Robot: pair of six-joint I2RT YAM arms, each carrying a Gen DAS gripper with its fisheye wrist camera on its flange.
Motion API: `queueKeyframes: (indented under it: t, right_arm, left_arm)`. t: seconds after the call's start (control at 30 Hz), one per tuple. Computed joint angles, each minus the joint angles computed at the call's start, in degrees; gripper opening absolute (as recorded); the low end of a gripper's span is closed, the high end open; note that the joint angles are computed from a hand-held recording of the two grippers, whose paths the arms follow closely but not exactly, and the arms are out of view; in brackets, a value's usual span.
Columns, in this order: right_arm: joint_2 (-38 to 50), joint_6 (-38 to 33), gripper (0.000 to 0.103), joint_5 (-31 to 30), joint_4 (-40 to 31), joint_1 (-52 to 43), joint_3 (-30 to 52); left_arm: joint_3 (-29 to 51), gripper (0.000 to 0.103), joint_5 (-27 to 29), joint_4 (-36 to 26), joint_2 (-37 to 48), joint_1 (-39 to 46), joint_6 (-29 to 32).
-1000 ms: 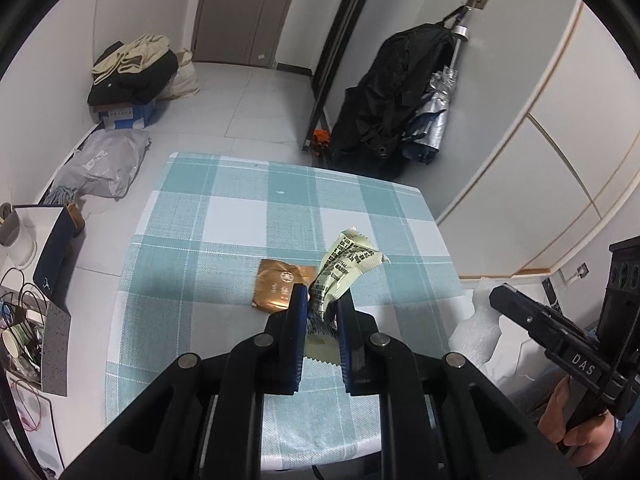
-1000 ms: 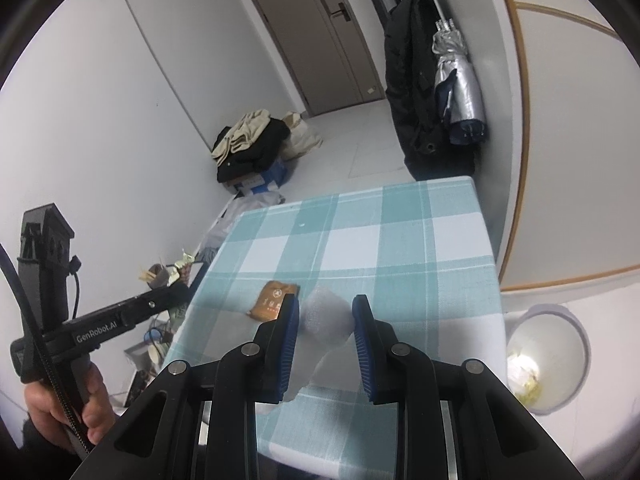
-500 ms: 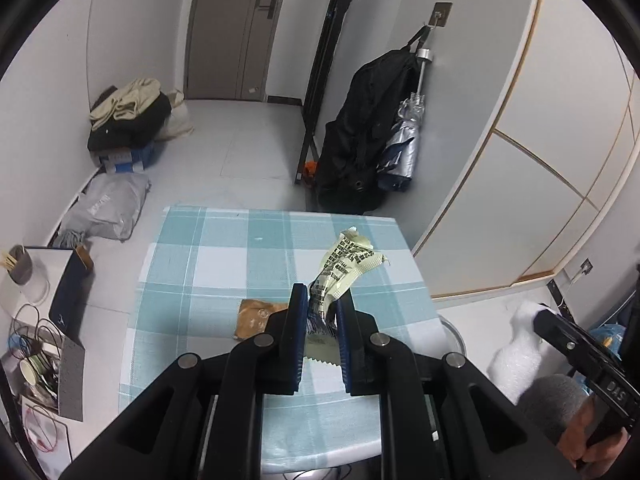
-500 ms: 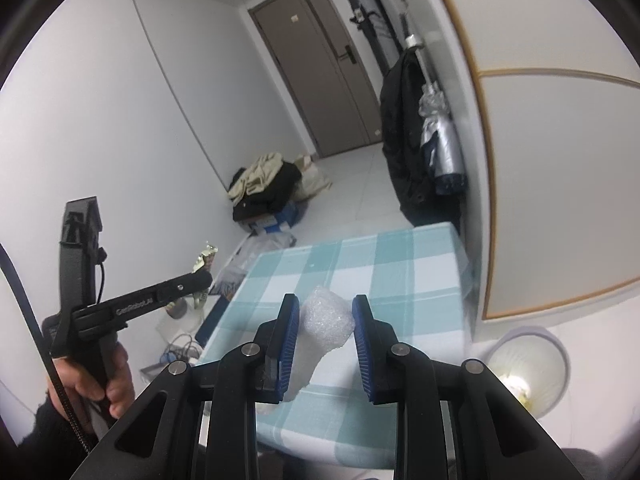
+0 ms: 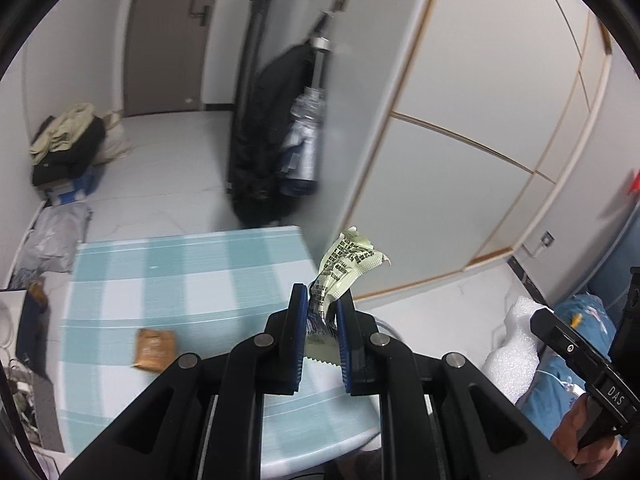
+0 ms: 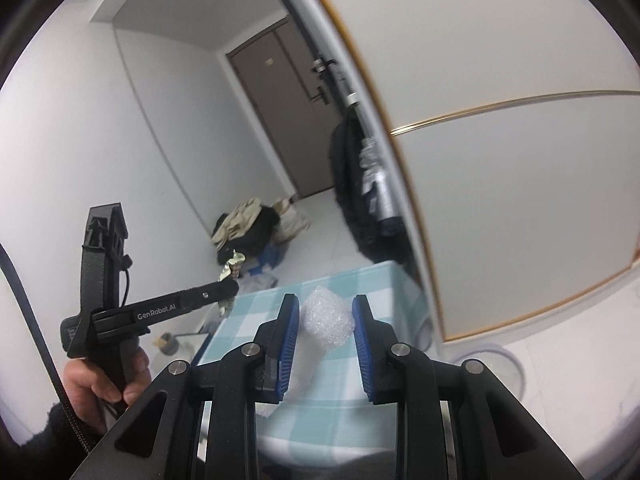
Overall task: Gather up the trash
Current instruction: 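Carry the paper strip with the left tool while the right tool carries the bubble wrap to the bin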
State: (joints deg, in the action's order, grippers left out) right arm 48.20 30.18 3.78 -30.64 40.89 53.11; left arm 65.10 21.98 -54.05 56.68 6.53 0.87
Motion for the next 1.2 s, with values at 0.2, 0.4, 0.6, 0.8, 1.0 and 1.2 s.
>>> queueKeyframes:
  t: [0.2, 0.4, 0.6, 0.8, 1.0, 1.2]
  right_arm:
    - [-3.74, -2.72, 0.026, -10.84, -1.54, -16.96, -4.23]
    - [-0.78, -6.35, 0.026, -17.25, -0.25, -30.18, -7.90]
    - [6.83, -9.41, 0.026, -22.65, 5.27, -40.15, -11.50]
    - [18.46, -11.27, 0.026, -25.45, 11.88, -44.36, -13.97]
    - [33.71, -11.65, 0.026, -28.68, 19.28, -46.04, -14.58]
    - [46.02, -11.50, 0.028, -30.26, 24.81, -44.32, -13.05]
  left_arm:
    - [0.68, 0.010, -1.67, 3.53, 5.89, -10.29, -6.50]
    - [2.02, 0.010, 0.04, 6.54, 14.94, -17.17, -9.85]
    - [4.68, 0.010, 3.57, 8.55, 26.53, -20.86, -11.75]
    - [7.72, 0.010, 3.98, 9.58, 36.51, -24.52, -13.10]
    - [10.48, 0.010, 3.81, 10.03, 44.65, -26.55, -13.50]
    - [13.33, 0.010, 4.29, 9.73, 51.56, -26.97, -14.28]
